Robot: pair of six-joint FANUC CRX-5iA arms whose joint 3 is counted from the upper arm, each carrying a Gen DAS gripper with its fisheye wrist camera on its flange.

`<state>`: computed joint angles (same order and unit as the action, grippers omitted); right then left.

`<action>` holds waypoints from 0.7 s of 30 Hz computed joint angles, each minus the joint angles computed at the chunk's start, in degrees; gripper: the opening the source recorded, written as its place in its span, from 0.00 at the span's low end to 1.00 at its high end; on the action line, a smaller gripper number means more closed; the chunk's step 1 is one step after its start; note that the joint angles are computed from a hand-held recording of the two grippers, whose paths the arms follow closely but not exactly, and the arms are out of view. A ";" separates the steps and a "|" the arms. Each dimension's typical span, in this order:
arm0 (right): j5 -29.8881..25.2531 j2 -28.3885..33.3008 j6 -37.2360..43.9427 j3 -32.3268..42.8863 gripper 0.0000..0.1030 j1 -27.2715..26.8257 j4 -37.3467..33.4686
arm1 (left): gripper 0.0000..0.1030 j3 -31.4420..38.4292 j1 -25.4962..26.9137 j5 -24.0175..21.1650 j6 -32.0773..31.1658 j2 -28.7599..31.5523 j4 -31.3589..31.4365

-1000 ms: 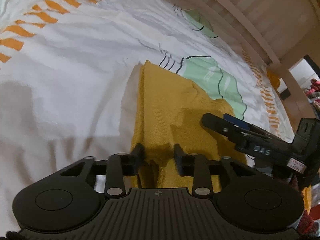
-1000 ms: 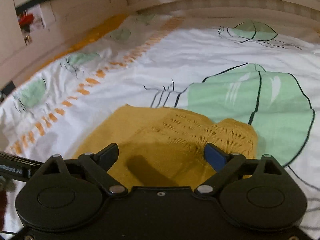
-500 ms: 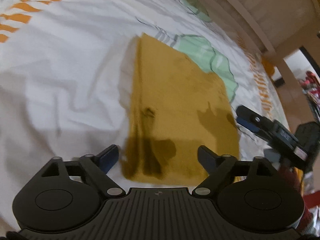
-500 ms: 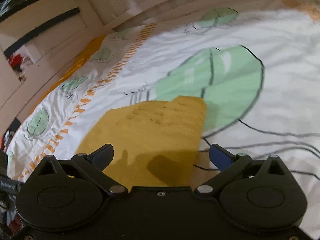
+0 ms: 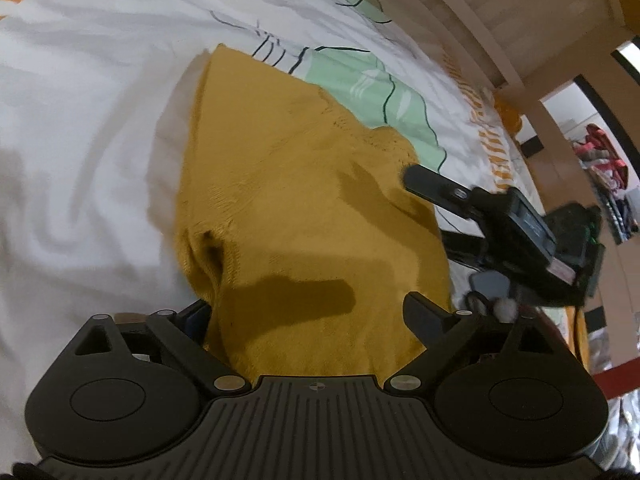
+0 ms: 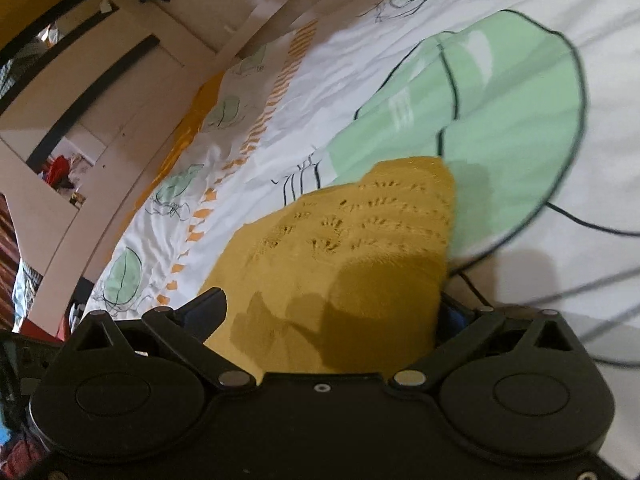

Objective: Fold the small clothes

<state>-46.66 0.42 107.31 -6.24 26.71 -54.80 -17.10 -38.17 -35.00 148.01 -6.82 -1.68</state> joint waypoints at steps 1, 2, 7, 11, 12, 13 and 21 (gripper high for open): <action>-0.38 0.62 0.67 0.54 1.00 -0.13 -0.77 | 0.92 0.05 -0.11 0.23 -0.06 0.06 -0.07; -0.67 1.17 1.03 1.00 1.00 -0.24 -1.55 | 0.92 -0.17 -0.15 0.99 -0.54 0.11 0.19; -0.57 1.36 -0.53 1.42 1.00 0.51 -0.50 | 0.91 1.26 -0.96 0.12 0.03 0.89 -1.10; -1.86 1.01 2.98 0.96 1.00 -0.42 -1.90 | 0.78 1.90 -1.35 -1.37 3.99 0.69 -2.42; -2.67 1.00 4.40 0.85 1.00 -1.20 -3.22 | 0.74 1.63 -1.21 -1.38 4.24 0.47 -2.14; -2.61 0.88 4.58 0.70 0.98 -1.37 -3.61 | 0.66 1.42 -1.07 -1.38 4.40 0.23 -2.05; 0.12 -3.86 -11.56 -1.79 0.39 1.81 5.12 | 0.14 -6.16 0.69 7.74 -1.75 -3.69 8.21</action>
